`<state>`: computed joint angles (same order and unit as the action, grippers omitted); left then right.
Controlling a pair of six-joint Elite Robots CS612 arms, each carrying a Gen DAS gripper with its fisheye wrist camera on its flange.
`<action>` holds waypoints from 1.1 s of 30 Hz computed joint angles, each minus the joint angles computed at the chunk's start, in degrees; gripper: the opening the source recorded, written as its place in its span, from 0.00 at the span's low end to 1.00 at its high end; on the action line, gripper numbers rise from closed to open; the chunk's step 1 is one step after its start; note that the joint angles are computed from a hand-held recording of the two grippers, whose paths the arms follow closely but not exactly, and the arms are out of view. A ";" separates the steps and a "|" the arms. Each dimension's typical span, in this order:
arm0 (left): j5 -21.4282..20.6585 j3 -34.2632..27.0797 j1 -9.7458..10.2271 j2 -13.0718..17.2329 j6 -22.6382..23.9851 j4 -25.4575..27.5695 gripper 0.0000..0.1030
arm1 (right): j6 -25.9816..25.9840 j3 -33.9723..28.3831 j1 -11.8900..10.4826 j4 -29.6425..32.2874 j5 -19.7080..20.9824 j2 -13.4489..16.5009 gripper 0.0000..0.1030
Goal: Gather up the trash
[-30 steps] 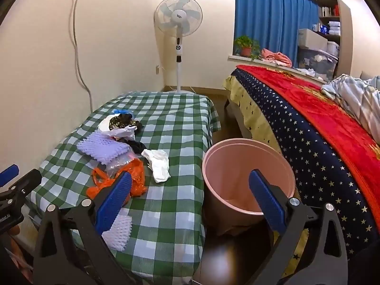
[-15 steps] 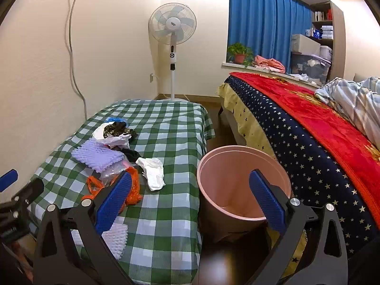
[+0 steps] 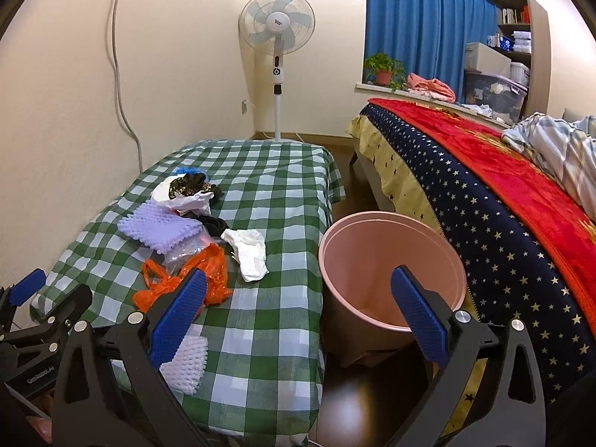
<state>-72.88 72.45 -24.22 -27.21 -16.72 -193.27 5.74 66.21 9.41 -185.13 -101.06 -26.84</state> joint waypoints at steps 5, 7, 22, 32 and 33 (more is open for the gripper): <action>0.18 -0.39 0.19 0.41 0.05 -0.99 0.92 | -0.22 -0.62 0.17 0.34 0.25 0.41 0.94; 0.11 -0.62 0.36 0.53 -0.36 -0.77 0.92 | -0.44 -0.94 0.29 0.49 -0.03 0.64 0.93; -0.42 -2.16 0.90 1.55 -1.81 0.46 0.92 | -0.59 -2.41 0.34 3.06 0.05 1.44 0.86; -0.75 -3.11 0.78 2.15 -1.35 0.73 0.91 | 0.12 -2.82 0.09 4.01 1.22 1.55 0.75; -0.79 -3.11 0.78 2.16 -1.30 0.69 0.91 | 0.16 -2.83 0.07 4.03 1.41 1.58 0.73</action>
